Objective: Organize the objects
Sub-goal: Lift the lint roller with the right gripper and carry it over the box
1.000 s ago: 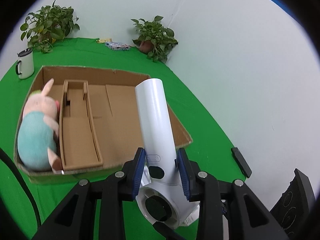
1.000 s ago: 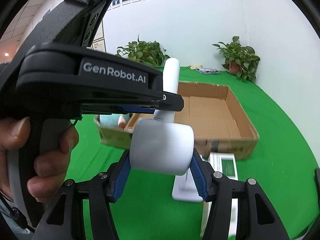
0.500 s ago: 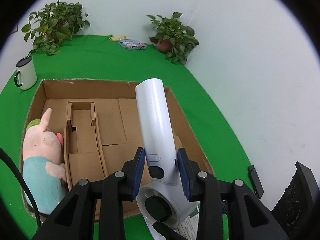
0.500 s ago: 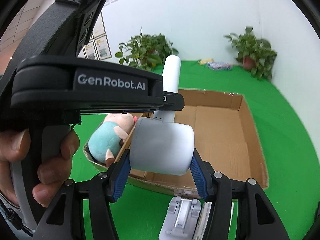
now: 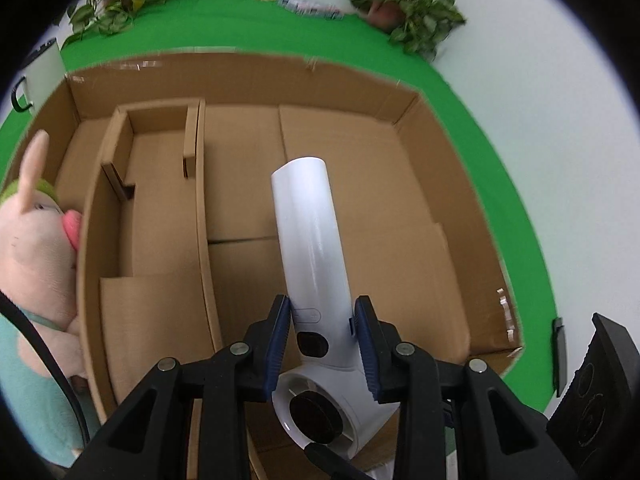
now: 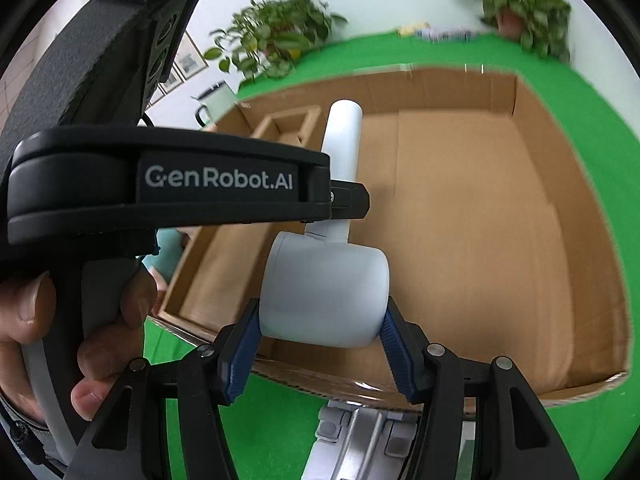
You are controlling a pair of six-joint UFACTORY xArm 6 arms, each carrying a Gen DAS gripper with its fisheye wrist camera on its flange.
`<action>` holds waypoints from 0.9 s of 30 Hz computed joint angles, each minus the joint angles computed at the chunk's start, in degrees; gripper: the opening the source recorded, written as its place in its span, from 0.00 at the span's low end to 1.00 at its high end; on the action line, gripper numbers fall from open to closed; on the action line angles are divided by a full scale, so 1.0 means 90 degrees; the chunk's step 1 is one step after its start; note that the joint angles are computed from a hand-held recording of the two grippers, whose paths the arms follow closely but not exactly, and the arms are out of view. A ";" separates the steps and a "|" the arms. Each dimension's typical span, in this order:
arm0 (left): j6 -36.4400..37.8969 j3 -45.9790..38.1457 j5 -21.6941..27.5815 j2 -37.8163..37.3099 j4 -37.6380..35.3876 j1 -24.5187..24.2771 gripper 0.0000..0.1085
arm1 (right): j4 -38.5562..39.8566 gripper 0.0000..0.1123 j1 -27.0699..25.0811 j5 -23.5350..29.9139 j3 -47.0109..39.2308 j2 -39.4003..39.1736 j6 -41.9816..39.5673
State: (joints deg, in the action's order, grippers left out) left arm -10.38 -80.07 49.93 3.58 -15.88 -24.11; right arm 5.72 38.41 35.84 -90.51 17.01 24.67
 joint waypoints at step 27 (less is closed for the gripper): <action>-0.0377 0.2213 -0.0453 -0.2093 0.1221 0.0235 0.30 | 0.1289 0.38 -0.0413 0.1068 -0.1014 0.0496 -0.0562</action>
